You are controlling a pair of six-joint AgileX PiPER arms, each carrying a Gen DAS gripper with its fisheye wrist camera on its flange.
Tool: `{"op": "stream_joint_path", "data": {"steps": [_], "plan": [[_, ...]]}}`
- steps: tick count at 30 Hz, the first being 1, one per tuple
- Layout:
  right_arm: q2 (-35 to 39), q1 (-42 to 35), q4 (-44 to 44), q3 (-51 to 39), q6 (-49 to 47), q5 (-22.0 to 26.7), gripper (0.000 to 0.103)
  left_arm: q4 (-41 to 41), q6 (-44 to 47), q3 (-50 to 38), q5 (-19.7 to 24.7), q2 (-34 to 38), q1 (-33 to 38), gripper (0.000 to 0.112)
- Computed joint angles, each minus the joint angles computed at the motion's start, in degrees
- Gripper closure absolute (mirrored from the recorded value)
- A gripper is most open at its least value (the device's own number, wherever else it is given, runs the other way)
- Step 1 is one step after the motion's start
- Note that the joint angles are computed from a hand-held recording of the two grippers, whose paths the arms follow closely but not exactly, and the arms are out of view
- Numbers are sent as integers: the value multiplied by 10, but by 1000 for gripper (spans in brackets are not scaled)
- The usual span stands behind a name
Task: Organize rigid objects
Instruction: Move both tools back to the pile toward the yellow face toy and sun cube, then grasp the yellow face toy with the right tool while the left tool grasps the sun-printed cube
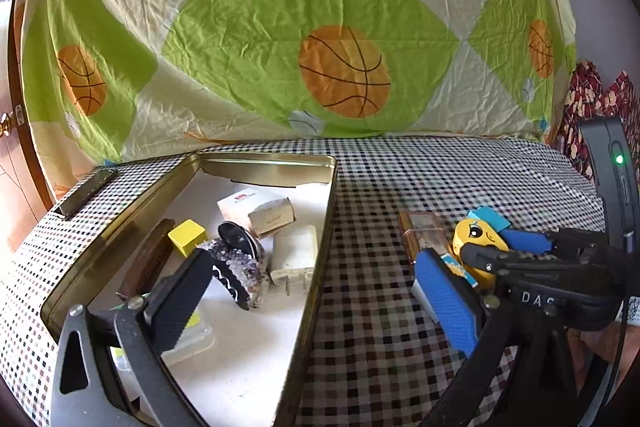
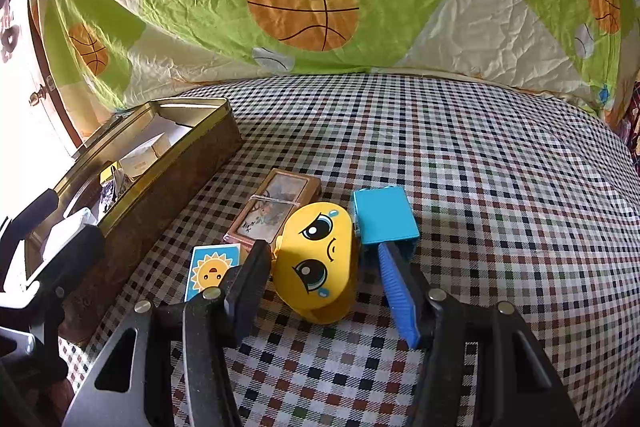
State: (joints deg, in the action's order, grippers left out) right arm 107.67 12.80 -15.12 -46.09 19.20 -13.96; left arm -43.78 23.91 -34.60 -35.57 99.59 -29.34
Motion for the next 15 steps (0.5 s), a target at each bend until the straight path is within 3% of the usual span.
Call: {"op": "stream_joint_path", "data": {"steps": [2,5,9,15], "plan": [[-3,-5,-19,9,24,-14,52,8,-4,4,2,-5,0,10],[-4,-17,-80,15,79,-24,53,2,2,11,-15,-6,-15,10],[16,-13,-184,-21,168,13,52,-10,15,1,-13,3,-28,10],[16,-18,-191,-22,177,5,58,-5,22,-10,7,4,-34,10]]}}
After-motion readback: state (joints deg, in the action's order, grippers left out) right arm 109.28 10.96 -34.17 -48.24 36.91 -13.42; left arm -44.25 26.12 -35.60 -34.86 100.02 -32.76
